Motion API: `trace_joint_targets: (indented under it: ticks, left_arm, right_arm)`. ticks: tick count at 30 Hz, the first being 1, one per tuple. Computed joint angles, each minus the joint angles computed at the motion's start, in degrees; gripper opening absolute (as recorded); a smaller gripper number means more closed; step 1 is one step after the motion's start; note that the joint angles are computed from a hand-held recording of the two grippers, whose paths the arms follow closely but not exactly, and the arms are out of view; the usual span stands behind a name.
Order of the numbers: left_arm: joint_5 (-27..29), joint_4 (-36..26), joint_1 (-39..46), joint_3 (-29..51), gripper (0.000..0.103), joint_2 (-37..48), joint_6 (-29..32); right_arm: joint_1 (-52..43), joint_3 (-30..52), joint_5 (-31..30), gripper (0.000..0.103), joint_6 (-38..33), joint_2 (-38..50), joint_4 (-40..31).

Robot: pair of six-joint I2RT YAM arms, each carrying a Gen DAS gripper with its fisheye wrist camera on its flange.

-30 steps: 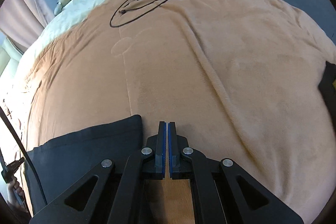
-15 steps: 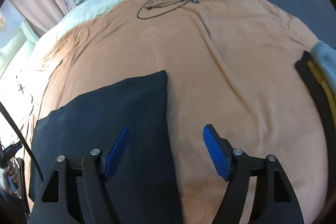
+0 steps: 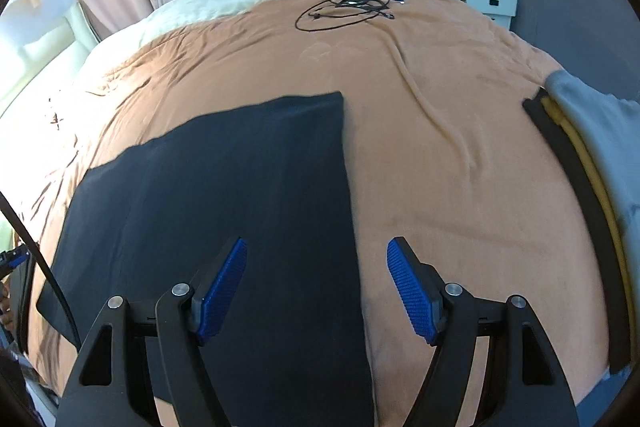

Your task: Fold small clothes

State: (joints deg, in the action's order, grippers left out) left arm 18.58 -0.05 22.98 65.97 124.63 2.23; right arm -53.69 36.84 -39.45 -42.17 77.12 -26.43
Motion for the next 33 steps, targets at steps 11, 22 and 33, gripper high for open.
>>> trace_joint_targets:
  ticks: [11,22,33]
  left_arm:
    - [-2.95,9.43,0.20,-13.91,0.068,-1.37,3.82]
    - [-8.42,12.96,2.46,-17.39,0.068,1.52,5.45]
    - [4.10,16.55,9.05,-22.71,0.068,-3.52,0.35]
  right_arm:
    - [-10.02,-4.59,0.12,0.071,-17.78,-3.11,-12.18]
    - [-13.91,-9.70,7.10,0.071,-15.42,-1.19,-5.38]
    - [-26.33,6.01,-4.23,0.069,-32.86,19.13,-30.39]
